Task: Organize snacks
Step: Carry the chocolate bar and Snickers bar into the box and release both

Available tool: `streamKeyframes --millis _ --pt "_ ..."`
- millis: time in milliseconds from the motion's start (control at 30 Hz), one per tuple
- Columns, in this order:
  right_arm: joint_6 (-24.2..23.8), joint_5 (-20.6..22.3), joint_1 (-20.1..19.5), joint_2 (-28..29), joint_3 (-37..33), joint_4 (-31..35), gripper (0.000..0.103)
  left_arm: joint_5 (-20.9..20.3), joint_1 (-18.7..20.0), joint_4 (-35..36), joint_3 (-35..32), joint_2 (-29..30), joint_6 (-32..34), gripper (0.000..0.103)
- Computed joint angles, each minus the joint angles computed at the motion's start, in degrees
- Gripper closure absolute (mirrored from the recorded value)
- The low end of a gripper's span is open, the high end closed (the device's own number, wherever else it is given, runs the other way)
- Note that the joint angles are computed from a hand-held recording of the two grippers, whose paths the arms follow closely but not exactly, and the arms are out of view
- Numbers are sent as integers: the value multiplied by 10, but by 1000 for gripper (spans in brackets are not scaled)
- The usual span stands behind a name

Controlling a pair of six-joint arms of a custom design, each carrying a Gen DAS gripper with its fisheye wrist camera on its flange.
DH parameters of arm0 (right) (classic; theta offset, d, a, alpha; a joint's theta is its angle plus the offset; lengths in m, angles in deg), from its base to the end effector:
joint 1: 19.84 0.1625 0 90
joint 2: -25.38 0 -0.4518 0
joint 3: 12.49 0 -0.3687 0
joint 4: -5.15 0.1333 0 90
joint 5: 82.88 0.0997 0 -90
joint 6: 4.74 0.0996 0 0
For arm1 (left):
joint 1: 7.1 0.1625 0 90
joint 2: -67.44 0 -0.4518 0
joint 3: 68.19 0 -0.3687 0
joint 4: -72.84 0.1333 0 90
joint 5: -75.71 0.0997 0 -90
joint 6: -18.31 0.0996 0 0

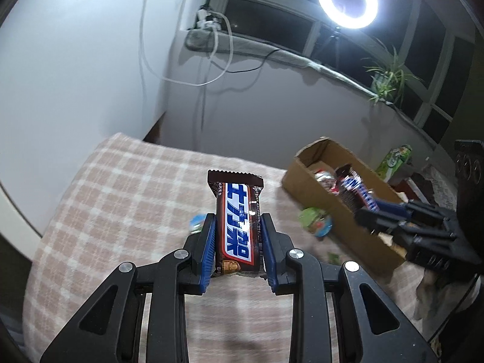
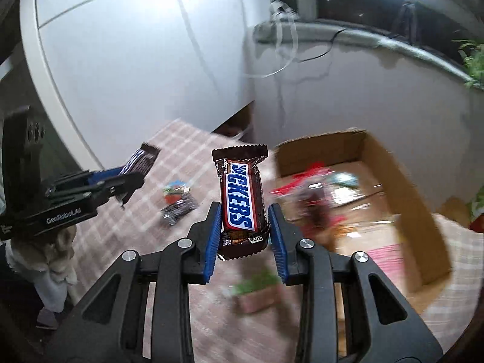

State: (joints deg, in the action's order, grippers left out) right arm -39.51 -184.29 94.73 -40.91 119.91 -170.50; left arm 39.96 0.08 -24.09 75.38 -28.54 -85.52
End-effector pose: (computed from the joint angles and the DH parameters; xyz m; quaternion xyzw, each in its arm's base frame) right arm 0.2936 -0.3689 0.1804 0.4708 -0.8604 0.1595 0.1126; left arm -0.2107 -0.2424 0.2305 0.0036 0.8495 -0.4447 0.2839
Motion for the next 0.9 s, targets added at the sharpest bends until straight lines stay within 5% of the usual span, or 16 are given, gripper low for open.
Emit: streamKeyframes --millis 600,900 --pt "-36 -44 -81 -59 -46 19 71 34 95 -413 -30 192 322 76" --pt "-43 -44 -116 -54 -67 28 71 23 146 -554 -81 288 458 76"
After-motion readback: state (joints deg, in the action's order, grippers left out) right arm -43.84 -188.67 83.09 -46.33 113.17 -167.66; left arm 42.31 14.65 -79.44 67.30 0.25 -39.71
